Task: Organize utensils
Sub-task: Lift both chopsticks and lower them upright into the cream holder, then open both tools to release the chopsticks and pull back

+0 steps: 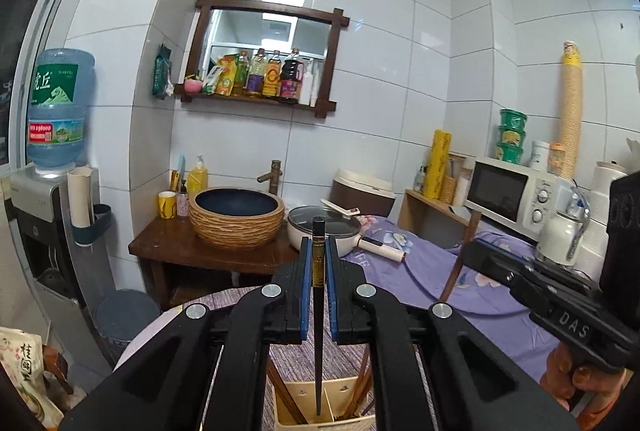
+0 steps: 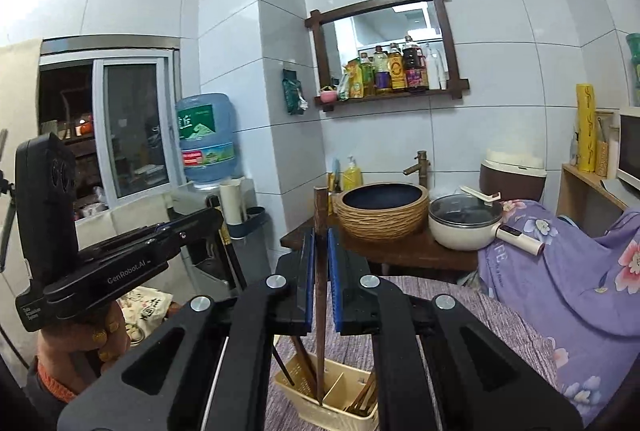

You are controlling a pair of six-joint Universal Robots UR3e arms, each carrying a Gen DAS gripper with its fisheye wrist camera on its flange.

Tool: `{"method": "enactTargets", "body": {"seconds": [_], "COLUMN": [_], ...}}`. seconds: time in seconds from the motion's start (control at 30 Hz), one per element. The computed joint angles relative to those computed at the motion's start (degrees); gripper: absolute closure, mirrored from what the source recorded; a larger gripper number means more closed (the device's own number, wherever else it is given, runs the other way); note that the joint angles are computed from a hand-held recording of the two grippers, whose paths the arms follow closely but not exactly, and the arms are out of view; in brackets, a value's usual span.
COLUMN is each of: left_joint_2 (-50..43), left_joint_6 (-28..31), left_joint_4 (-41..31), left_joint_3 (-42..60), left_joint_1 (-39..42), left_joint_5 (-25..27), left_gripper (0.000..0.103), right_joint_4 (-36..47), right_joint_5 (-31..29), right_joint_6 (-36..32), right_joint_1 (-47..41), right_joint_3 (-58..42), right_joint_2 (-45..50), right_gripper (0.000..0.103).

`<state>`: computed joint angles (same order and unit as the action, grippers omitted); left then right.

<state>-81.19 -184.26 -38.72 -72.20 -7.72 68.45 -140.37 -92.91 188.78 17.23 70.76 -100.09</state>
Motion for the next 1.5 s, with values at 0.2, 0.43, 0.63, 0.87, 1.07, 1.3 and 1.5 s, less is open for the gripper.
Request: {"method": "enactTargets", "body": {"seconds": [0.2,0.43,0.63,0.87,1.07,1.3,1.5], "left_joint_2": [-3.3,-3.2,-3.2,-4.0,-2.7,5.5,16.8], "left_joint_6": [-0.1,1.7,2.3,2.3,2.2,2.9,4.8], "left_joint_4": [5.1,9.4,10.8,11.2,12.4,16.7,16.9], "left_joint_3": [-5.9,-15.5,-20.3,-22.1,-24.4,-33.8,-46.3], "left_joint_1": [-2.7,-4.4,-4.3,-4.4,-3.9,-1.1,4.1], "left_joint_5": [3.8,5.9,5.3,5.5,5.1,3.8,2.3], "left_gripper": [0.096,0.096,0.096,0.096,0.089,0.050,0.027], "right_joint_4": [-5.3,-9.3,-11.9,-13.4,-15.9,-19.1,-18.0], "right_joint_5": [-1.2,0.3,0.5,0.2,-1.4,-7.3,-13.3], "right_joint_6": [0.0,2.0,2.4,2.5,2.1,2.0,6.5], "right_joint_1": [-0.7,-1.8,-2.2,-2.6,-1.9,2.5,7.1], "right_joint_3": [7.5,17.7,22.8,26.4,28.4,32.8,39.7], "right_joint_2": [1.4,0.8,0.6,0.1,0.3,-2.9,-7.8], "right_gripper": [0.096,0.096,0.096,0.096,0.095,0.077,0.049]}}
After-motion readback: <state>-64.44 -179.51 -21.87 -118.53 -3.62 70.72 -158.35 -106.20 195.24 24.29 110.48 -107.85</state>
